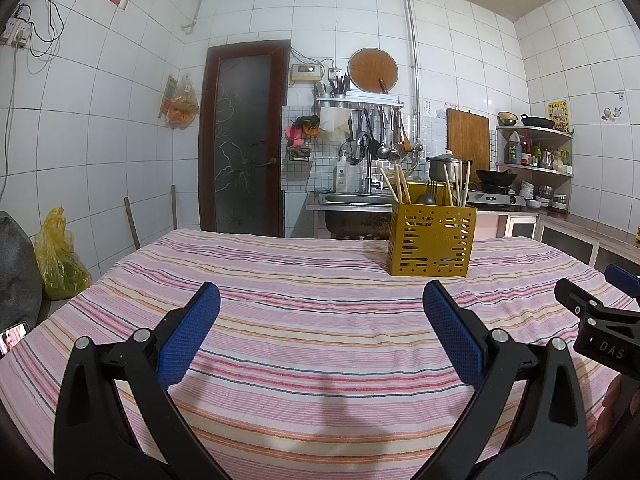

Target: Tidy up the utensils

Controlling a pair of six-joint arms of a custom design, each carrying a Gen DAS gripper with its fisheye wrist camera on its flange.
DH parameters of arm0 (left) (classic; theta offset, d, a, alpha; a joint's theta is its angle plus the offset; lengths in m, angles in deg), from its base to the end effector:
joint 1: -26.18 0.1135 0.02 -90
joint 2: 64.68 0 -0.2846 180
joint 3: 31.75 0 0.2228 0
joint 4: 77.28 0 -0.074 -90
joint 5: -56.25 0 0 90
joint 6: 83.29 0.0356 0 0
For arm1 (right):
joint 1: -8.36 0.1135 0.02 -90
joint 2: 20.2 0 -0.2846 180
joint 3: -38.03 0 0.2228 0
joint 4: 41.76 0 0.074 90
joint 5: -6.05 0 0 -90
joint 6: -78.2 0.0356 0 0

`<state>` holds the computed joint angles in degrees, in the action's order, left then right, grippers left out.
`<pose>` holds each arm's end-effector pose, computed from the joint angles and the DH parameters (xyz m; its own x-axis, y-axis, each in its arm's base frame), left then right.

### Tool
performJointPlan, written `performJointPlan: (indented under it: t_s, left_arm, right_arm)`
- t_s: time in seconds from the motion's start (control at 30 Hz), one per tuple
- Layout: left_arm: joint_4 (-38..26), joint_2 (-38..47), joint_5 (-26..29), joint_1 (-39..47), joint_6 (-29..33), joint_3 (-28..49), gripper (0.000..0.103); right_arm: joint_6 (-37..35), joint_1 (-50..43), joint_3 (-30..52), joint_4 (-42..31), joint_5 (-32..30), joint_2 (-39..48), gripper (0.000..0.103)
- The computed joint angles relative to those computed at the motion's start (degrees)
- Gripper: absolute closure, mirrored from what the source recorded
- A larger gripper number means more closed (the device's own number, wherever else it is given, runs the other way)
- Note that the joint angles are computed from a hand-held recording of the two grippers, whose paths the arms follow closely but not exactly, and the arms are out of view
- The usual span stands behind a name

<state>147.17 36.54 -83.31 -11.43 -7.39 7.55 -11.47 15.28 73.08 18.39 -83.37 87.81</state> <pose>0.2327 -0.1451 0.1669 -0.1870 -0.0554 -0.9808 -0.2318 0.9727 -0.0108 0.2782 0.0334 0.1468 -0.2207 -0.0210 -0.9751 -0.1094 0.9940 0.0034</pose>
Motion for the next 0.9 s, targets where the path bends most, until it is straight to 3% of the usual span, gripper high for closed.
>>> performJointPlan:
  t_s: [0.9]
  left_arm:
    - [0.00,-0.28,-0.01,-0.04,-0.09,-0.18,0.005]
  right_arm:
    - [-0.04,0.03,-0.03,0.03,0.03,-0.04,0.004]
